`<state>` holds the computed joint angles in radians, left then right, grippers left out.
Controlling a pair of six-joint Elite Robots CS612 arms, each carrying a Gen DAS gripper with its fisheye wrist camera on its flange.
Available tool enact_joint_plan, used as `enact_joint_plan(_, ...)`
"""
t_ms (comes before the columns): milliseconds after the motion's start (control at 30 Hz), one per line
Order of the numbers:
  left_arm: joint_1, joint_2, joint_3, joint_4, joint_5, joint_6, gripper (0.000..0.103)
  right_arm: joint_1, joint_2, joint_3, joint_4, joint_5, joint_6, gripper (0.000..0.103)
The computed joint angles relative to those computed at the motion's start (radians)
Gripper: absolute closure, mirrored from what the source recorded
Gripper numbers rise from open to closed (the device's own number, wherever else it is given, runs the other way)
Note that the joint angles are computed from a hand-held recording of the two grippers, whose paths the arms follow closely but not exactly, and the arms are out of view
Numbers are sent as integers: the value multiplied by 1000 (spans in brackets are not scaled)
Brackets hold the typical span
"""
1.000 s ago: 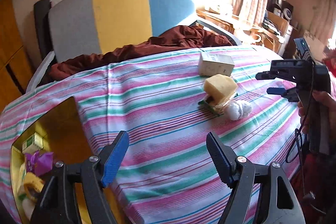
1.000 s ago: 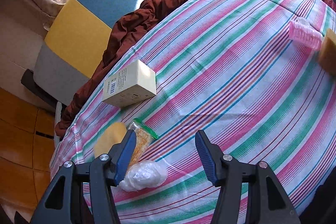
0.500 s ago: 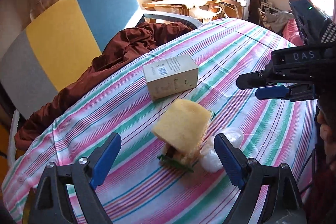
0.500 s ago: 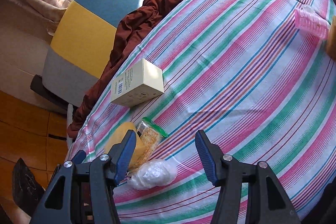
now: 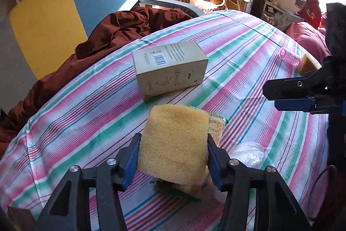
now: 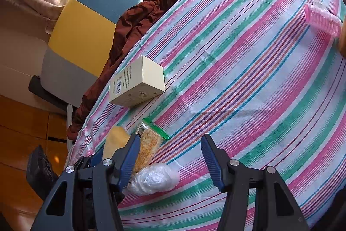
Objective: Organize objects
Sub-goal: 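Lift the sponge with the left tool while the right tool grasps the white box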
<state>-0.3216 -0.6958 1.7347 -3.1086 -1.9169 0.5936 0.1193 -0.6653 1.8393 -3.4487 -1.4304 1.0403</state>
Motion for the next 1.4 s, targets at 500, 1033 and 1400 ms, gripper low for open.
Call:
enact_joint_plan(500,69,-63,219,-196,128,-231,49,10,-5,-19,89,0,-66,43)
enact_joint_plan(1033,77,-23,235,-298,102,-231,49,57,-4,-89,219,-87,-282,44)
enact_joint_plan(1400,89,-13,232,-317,58,-242,49,92,7,-269,484,-294,-797,43)
